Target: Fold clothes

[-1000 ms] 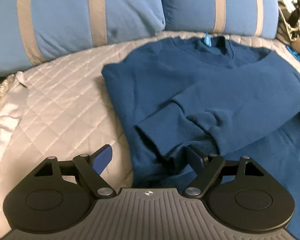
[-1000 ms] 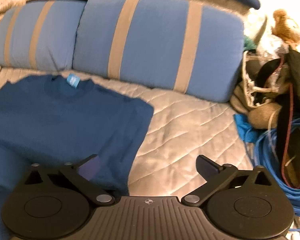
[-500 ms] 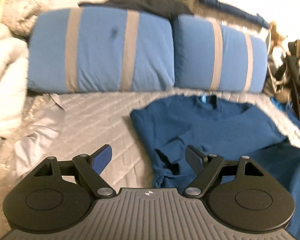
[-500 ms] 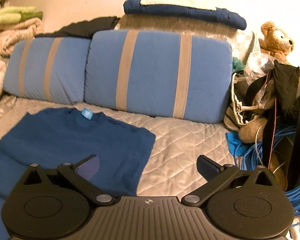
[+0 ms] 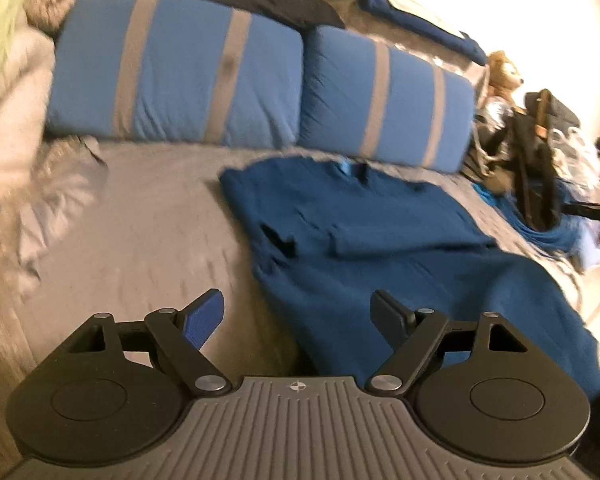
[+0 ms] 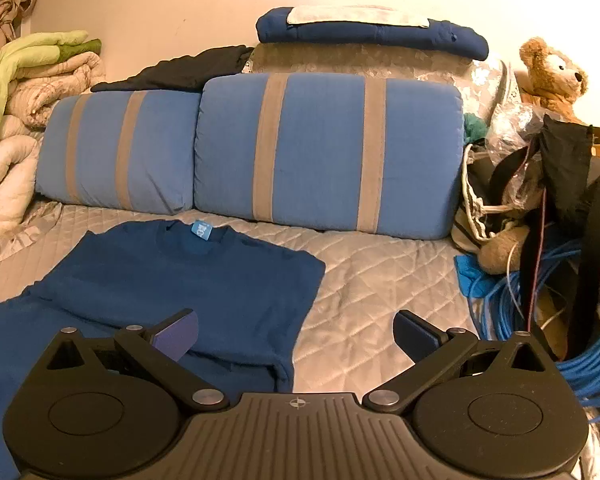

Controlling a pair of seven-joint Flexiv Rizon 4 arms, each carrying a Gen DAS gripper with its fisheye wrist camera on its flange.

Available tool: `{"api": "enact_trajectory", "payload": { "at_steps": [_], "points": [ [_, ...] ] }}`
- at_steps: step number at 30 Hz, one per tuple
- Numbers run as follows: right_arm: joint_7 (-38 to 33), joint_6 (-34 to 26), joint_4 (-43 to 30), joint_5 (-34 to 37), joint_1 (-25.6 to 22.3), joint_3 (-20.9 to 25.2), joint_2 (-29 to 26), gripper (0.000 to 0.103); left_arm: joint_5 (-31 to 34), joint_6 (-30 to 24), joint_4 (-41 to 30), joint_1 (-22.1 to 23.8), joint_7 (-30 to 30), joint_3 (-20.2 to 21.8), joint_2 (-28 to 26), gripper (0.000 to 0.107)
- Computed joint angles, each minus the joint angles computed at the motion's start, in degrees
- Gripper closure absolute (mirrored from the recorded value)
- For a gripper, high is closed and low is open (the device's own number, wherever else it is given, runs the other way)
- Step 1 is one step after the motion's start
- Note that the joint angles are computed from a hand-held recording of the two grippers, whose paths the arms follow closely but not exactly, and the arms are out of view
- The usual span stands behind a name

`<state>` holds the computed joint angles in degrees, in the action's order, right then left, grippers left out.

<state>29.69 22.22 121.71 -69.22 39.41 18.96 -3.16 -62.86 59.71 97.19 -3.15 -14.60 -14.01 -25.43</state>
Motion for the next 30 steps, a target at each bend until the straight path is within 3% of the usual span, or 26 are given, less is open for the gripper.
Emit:
{"api": "enact_trajectory", "payload": {
  "at_steps": [6, 10, 12, 14, 18, 21, 27, 30],
  "points": [
    [1.74, -0.48, 1.13, 1.50, 0.60, 1.08, 1.09, 0.000, 0.31, -13.15, 3.35, 2.65, -4.59, 2.07, 1.73, 0.027],
    [3.35, -0.27, 1.68, 2.00, 0.73, 1.36, 1.47, 0.000, -2.84, -21.34, 4.71, 4.32, -7.45, 2.77, 1.59, 0.029],
    [4.24, -0.10, 1.92, 2.18, 0.79, 1.50, 1.62, 0.000, -4.54, -24.90, 5.03, 4.81, -8.79, 3.04, 1.08, 0.035],
    [4.81, -0.03, 2.00, 2.21, 0.89, 1.62, 1.63, 0.000, -5.10, -27.63, 4.91, 4.94, -11.36, 3.45, 0.28, 0.049],
    [6.23, 0.32, 2.23, 2.29, 1.17, 1.84, 1.67, 0.000, -5.80, -31.17, 4.33, 5.20, -15.22, 3.66, -1.34, 0.062],
    [6.85, 0.71, 2.35, 2.41, 1.52, 2.09, 1.62, 0.000, -6.97, -34.67, 3.70, 6.21, -16.91, 3.45, -2.19, 0.080],
    [8.40, 3.47, 3.77, 2.52, 1.91, 2.61, 2.21, 0.000, -6.62, -38.94, 3.92, 6.25, -16.92, 3.62, -2.49, 0.083],
    [11.41, 6.98, 5.16, 1.51, 1.63, 2.44, 2.51, 0.001, -5.95, -39.19, 3.87, 5.71, -16.58, 3.80, -2.62, 0.094]
  ]
}}
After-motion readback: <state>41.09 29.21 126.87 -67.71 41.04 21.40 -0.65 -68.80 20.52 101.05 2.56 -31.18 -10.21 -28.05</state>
